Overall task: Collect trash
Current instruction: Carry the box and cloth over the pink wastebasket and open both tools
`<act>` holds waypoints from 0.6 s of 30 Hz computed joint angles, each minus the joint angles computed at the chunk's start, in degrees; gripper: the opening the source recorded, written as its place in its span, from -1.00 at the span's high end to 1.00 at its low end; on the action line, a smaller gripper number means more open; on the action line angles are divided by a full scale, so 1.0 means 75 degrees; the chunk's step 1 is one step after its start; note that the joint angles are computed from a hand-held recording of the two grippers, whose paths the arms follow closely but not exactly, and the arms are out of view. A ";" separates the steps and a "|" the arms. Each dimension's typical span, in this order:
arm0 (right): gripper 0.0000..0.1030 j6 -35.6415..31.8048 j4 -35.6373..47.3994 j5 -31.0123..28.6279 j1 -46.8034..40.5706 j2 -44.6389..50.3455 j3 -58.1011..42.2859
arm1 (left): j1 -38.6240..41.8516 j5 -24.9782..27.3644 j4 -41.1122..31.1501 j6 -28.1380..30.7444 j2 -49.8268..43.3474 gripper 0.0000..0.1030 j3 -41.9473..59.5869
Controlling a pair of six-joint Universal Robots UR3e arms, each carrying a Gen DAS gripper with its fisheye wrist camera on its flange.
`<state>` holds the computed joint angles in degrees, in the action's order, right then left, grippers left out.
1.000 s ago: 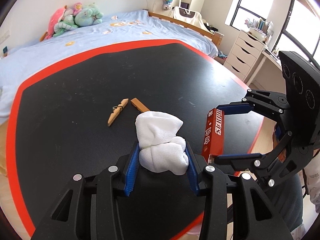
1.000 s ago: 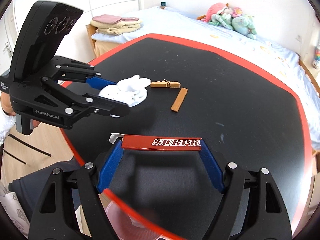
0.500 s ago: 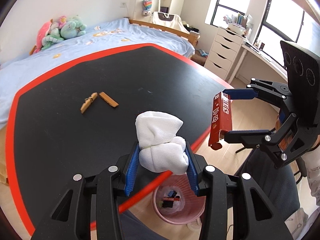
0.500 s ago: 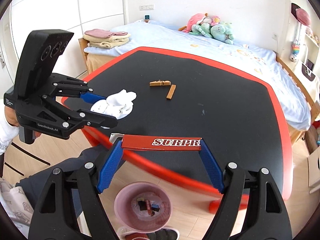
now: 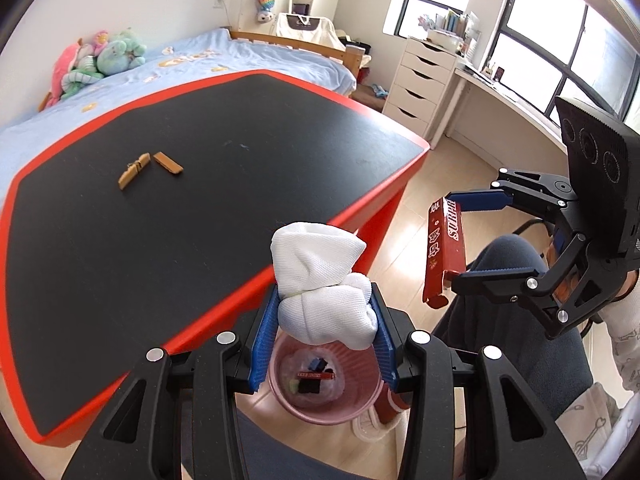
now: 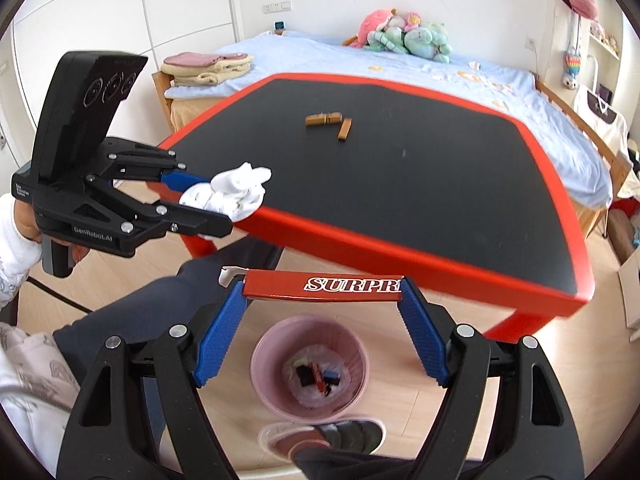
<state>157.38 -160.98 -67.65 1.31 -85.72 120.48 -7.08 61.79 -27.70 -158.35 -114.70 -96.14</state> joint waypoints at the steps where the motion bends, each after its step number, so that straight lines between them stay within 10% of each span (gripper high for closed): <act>1: -0.49 -0.0023 -0.0024 -0.0014 0.0002 -0.0048 0.0135 | -0.0024 0.0001 0.0007 0.0007 0.0021 0.18 -0.0061; 18: -0.49 -0.0037 -0.0090 0.0045 0.0041 -0.0134 0.0467 | -0.0230 -0.0063 -0.0335 0.0147 -0.0003 0.18 0.0012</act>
